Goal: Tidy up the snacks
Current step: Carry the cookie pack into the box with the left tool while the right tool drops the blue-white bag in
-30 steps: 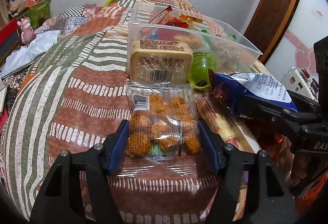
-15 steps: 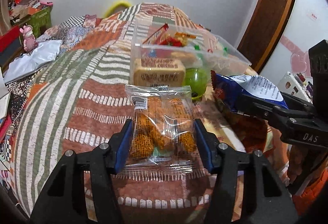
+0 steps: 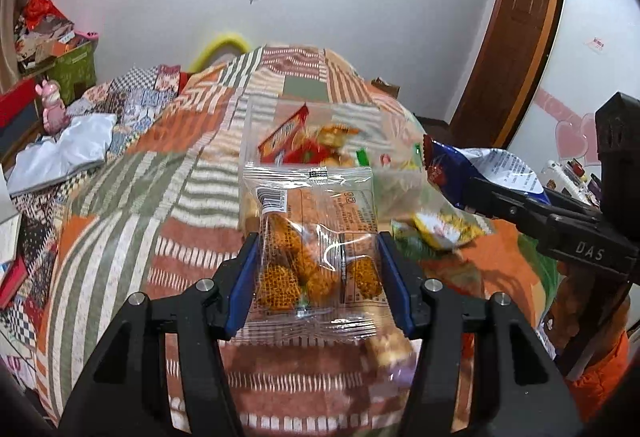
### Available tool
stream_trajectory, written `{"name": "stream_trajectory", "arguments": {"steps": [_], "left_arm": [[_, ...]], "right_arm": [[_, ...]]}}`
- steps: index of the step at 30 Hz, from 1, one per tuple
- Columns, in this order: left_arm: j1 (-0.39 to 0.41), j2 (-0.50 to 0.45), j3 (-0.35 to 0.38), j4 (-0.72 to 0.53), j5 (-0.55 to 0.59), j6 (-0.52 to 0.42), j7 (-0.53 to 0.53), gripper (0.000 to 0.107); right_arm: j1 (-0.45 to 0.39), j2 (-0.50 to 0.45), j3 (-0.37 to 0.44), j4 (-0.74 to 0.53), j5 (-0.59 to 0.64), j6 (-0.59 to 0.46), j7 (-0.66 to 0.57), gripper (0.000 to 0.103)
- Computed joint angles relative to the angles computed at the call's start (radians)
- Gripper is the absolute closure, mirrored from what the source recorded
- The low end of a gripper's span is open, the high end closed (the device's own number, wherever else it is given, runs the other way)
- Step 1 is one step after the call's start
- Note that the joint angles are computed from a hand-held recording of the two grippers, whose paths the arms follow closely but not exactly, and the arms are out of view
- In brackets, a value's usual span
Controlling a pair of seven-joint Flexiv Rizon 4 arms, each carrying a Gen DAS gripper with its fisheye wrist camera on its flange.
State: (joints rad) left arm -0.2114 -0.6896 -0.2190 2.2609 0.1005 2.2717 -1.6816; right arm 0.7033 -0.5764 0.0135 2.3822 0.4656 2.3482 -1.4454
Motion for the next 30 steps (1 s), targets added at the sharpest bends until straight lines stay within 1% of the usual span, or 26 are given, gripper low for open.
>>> {"name": "stream_trajectory", "arguments": {"steps": [3,6,10,15,22,30], "left_arm": [[0.003,0.001,-0.007,-0.04,-0.002,-0.023,0.007,0.051],[-0.015,-0.001,0.002,-0.078,-0.024,-0.037,0.022,0.051],[-0.021,-0.02,0.002,-0.143,-0.047,-0.079,0.042,0.051],[-0.049,-0.049,0.022,-0.218,-0.103,-0.133,0.077,0.051],[-0.055,-0.091,0.02,-0.316,-0.136,-0.2,0.122,0.051],[-0.037,-0.148,0.003,-0.413,-0.162,-0.28,0.155,0.051]], "right_arm": [[-0.01,0.002,-0.01,-0.014,-0.001,-0.001,-0.002,0.032],[-0.02,0.001,-0.018,-0.029,-0.004,-0.004,-0.007,0.032],[-0.044,-0.002,-0.028,-0.055,-0.022,-0.016,-0.012,0.032],[-0.095,-0.014,-0.027,-0.097,-0.068,-0.042,0.009,0.032],[-0.082,-0.03,-0.092,-0.167,-0.076,-0.129,-0.002,0.032],[-0.06,-0.061,-0.17,-0.233,-0.103,-0.241,0.006,0.032]]}}
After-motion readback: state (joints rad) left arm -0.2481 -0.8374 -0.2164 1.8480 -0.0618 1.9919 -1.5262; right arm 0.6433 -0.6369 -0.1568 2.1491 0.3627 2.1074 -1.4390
